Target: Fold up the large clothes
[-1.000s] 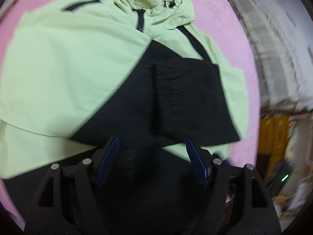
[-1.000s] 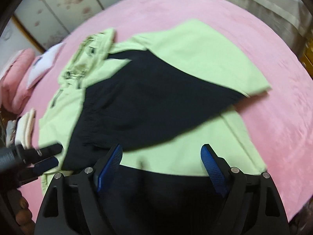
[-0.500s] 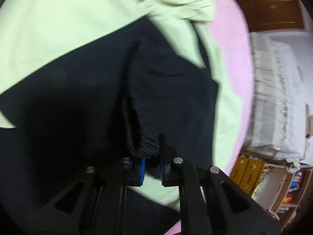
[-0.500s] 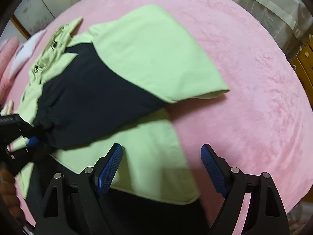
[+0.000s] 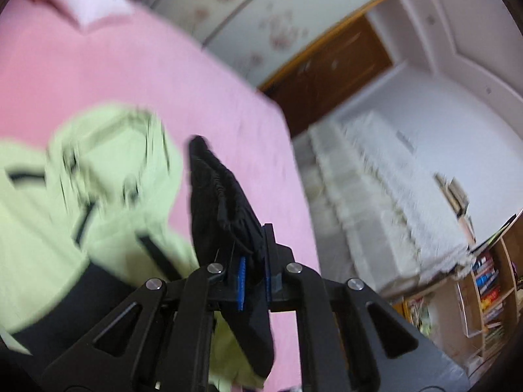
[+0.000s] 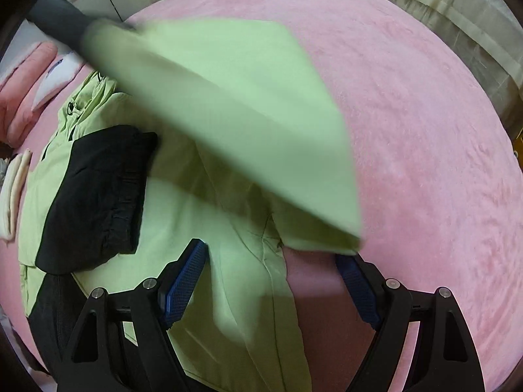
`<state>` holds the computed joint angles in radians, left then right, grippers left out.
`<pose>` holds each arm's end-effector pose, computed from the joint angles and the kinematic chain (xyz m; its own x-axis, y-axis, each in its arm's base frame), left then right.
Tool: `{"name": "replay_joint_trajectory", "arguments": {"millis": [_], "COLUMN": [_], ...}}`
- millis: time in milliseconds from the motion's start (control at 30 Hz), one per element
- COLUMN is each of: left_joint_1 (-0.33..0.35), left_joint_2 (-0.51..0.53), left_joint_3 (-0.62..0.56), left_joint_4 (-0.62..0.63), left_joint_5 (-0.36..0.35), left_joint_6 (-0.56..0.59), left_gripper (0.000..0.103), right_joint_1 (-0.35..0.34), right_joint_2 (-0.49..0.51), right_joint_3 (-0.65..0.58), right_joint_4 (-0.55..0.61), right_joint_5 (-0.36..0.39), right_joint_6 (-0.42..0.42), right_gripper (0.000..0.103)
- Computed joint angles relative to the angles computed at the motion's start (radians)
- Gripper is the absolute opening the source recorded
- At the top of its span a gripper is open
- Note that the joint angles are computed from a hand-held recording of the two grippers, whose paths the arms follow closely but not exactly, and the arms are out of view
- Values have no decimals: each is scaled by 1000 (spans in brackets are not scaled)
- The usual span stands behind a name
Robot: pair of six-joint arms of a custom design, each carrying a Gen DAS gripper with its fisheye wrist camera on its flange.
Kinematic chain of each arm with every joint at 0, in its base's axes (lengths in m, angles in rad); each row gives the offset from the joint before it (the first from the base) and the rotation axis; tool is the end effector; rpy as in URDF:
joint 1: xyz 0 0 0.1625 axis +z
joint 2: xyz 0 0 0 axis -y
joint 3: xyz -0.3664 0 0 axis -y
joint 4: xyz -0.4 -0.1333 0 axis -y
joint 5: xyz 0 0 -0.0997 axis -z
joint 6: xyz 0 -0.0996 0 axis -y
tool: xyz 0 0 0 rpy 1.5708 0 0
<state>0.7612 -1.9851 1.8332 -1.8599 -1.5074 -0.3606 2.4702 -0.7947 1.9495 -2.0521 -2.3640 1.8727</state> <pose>-0.1792 -0.3635 0.5111 -0.8935 0.4385 0.0970 0.3628 0.8320 -0.4196 0.3932 -0.2328 -0.0587 -0.5580 0.7098 0.4299 0.2664 0.6439 -0.7173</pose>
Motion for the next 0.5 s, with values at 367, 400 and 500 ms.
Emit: {"name": "replay_joint_trajectory", "arguments": {"millis": [367,400,500], "left_joint_1": [180,210,340], "left_joint_2": [-121,-130,-156], "left_joint_3": [7,29,73], "left_joint_4": [316,372,396], "left_joint_5": [431,499,528], "left_joint_6": [47,37,54], "left_gripper": [5,6,6], "right_joint_1": [71,79,78], "right_joint_2": [-128,-136,-134], "right_joint_3": [136,143,146], "right_joint_4": [14,25,33], "right_joint_5": [11,14,12], "right_joint_6": [57,53,24], "right_gripper": [73,72,69]}}
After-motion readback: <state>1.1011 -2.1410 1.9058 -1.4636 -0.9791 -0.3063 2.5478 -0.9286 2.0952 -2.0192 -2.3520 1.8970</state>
